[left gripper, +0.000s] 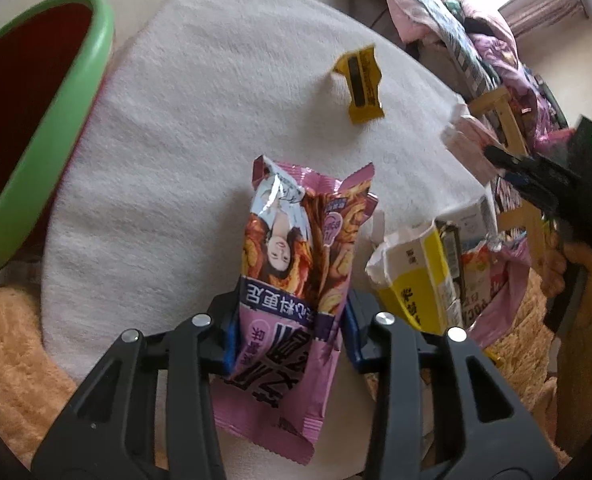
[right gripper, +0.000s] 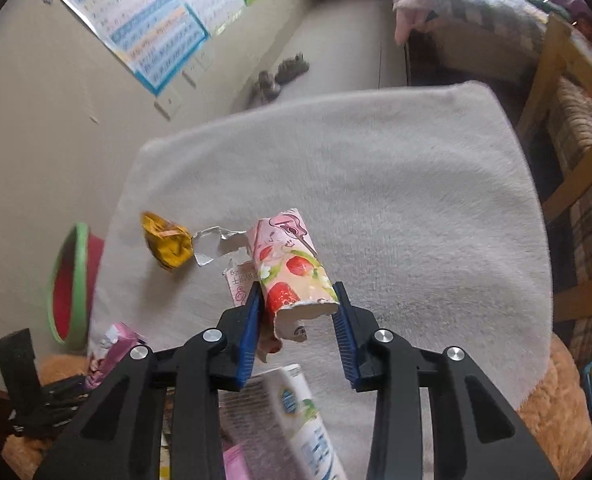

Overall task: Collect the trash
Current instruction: 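Carry the pink bag into the bin with the left tool while the right tool drops the strawberry box there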

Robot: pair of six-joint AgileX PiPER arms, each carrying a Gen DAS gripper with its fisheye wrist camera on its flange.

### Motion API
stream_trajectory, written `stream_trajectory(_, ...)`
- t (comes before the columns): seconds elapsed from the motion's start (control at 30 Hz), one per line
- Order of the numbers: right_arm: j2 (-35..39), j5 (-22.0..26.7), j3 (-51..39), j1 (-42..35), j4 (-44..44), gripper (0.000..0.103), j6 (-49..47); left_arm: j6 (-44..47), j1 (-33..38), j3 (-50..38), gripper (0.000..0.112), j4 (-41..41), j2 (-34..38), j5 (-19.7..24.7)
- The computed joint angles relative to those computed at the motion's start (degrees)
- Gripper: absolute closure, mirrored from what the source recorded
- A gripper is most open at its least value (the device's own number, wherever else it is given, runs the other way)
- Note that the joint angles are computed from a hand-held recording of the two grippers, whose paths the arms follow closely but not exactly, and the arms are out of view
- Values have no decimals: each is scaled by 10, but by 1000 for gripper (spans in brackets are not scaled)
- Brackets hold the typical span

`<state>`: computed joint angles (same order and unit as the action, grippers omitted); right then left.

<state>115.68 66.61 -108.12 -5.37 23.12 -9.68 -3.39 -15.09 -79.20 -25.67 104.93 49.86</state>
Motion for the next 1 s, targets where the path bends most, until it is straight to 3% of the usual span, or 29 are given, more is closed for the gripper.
stream_trajectory(0.2, -73, -35, 51, 29, 18, 70, 5, -31, 14, 5, 77, 20, -39, -22)
stream_trajectory(0.37, -99, -36, 59, 52, 33, 70, -5, -72, 11, -10, 77, 80, -68, -29)
stream_trajectory(1.0, -89, -15, 26, 166, 40, 69, 5, -113, 43, 1, 77, 131, -124, -46)
